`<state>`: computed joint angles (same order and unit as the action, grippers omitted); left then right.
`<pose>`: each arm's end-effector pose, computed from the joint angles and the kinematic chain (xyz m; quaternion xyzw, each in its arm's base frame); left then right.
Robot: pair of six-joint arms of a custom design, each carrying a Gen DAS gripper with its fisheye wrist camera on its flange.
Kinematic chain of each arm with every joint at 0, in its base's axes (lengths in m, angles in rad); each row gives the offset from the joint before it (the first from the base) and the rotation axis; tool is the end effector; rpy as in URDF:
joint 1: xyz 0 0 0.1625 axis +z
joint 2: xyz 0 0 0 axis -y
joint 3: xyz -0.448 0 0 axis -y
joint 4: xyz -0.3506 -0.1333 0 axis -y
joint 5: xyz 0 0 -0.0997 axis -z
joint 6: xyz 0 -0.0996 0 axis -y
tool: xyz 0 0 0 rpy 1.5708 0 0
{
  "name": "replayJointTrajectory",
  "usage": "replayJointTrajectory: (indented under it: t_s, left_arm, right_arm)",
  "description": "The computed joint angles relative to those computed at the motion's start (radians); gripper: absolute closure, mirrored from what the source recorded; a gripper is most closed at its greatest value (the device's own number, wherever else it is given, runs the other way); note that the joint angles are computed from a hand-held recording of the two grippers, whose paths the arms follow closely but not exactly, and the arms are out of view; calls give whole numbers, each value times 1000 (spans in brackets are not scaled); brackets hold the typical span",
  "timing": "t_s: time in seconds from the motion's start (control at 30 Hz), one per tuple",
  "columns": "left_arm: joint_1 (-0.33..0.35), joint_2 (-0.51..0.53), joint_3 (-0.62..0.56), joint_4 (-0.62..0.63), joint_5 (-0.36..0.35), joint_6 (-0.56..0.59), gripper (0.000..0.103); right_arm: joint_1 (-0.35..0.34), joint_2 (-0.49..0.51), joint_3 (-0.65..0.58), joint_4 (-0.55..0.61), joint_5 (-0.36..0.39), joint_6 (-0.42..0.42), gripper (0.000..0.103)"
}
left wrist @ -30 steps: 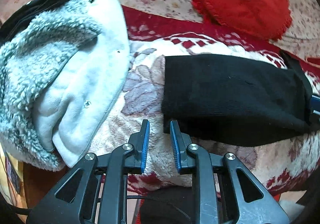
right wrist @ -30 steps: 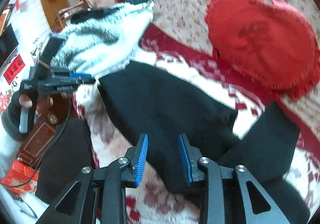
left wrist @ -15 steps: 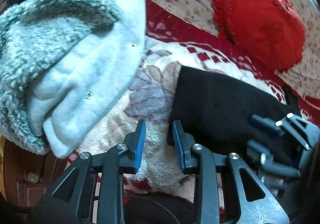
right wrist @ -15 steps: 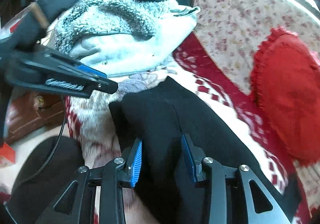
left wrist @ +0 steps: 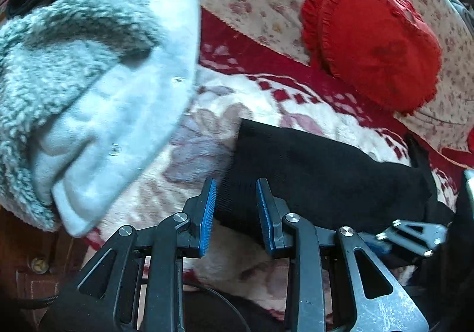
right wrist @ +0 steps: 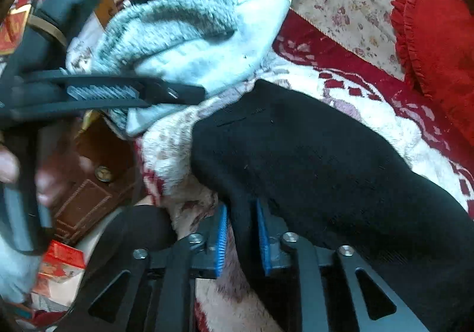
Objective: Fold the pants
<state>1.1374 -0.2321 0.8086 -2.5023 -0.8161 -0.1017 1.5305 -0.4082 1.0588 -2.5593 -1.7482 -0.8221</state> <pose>-0.1735 -0.8548 0.0411 0.0869 0.9132 -0.2542 0.3064 0.0827 -0.8207 0.0685 0.3603 -0.9135 0.1157 0.1493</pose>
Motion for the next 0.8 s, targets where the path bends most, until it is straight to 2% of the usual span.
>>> replayJointTrajectory:
  t_s: [0.03,0.13,0.2,0.27,0.33,0.37,0.47,0.5,0.57,0.63,0.7,0.77,0.8]
  left_arm:
    - [-3,6,-2,2,-13,9,76]
    - [-11,36,-25,16,-14,30,76]
    - [-13,56,-44,25,-8,37,76]
    - [-15,77,-62,33,1,43,76]
    - [-15,88,-70,40,3,37,76]
    - [-16,95,-79,50,9,32,76]
    - [-21,106,-93,73,30,28,76]
    - [-22,108,-98,79,34,25,76]
    - [-24,106,-103,98,32,18,76]
    - [-25,100,-97,92,13,21,76]
    - [-24,98,-90,78,-12,25,60]
    - [-22,114,-102,84,-20,23,53]
    - [-26,132,-118,88,6,38,53]
  right_arm:
    - [-4,-27,22,-2,11,10,77]
    - [-27,-116,118,-133,19,43,77]
    - [-44,-149,143,-246,-47,99,76]
    - [-62,-156,123,-297,-132,164,75]
    - [-80,-148,74,-265,-181,237,74]
    - [-92,-146,53,-238,-177,274,74]
    - [-119,-130,-12,-132,-89,341,75]
    - [-122,-124,-27,-108,-64,335,85]
    - [-116,-114,-28,-108,-54,291,92]
    - [-95,-95,-29,-167,-111,211,94]
    - [-87,-83,-41,-207,-138,184,94]
    - [-85,-51,-75,-262,-203,128,94]
    - [-91,-44,-86,-241,-210,132,94]
